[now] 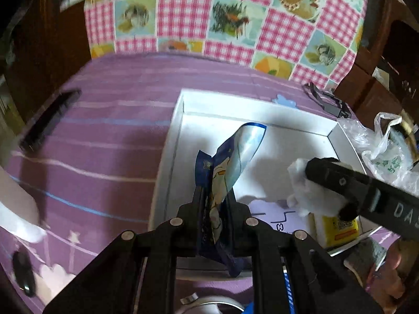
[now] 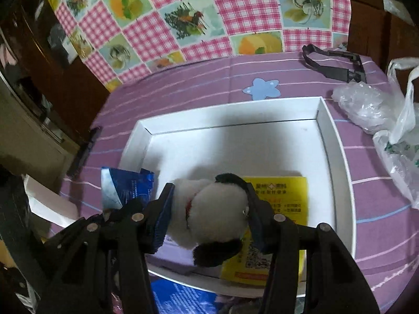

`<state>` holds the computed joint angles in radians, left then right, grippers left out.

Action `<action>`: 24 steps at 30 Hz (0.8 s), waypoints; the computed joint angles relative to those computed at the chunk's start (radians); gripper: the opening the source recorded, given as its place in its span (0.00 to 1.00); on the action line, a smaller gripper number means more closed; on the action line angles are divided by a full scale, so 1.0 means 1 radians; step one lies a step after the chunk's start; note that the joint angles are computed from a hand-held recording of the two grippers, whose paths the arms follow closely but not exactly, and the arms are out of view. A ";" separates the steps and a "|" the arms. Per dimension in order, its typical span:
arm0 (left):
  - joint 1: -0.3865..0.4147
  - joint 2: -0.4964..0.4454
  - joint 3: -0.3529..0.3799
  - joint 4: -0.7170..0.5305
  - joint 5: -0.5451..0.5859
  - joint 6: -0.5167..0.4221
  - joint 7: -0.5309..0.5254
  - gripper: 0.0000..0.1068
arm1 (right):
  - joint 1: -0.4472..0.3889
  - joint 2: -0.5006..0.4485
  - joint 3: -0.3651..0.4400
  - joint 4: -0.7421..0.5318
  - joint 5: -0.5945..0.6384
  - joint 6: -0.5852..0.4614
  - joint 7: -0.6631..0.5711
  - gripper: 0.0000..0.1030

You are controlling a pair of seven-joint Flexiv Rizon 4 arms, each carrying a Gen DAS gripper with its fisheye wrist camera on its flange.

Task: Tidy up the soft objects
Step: 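Carry the blue packet and plush toy over the white box with both grippers, then release the packet and plush toy into the box and withdraw both grippers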

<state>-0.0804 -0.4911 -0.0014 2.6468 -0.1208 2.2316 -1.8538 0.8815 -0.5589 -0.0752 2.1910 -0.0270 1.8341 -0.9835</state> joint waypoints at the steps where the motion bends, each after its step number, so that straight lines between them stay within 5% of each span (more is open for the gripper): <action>1: 0.048 -0.010 -0.014 -0.005 0.066 0.006 -0.036 0.13 | 0.011 0.006 -0.011 -0.002 -0.002 -0.035 0.005 0.52; 5: 0.132 -0.002 -0.067 0.000 0.140 -0.006 -0.063 0.13 | -0.116 -0.006 0.104 -0.022 -0.052 -0.068 0.028 0.53; 9: 0.106 0.003 -0.050 -0.005 0.139 -0.020 -0.052 0.14 | -0.201 -0.012 0.178 -0.030 -0.100 -0.088 0.038 0.53; 19: 0.205 0.017 -0.104 -0.010 0.228 -0.067 -0.097 0.19 | -0.224 -0.012 0.191 -0.026 -0.147 -0.095 0.059 0.54; 24: 0.208 0.020 -0.108 -0.009 0.240 -0.064 -0.115 0.36 | -0.237 -0.009 0.202 -0.026 -0.158 -0.108 0.072 0.54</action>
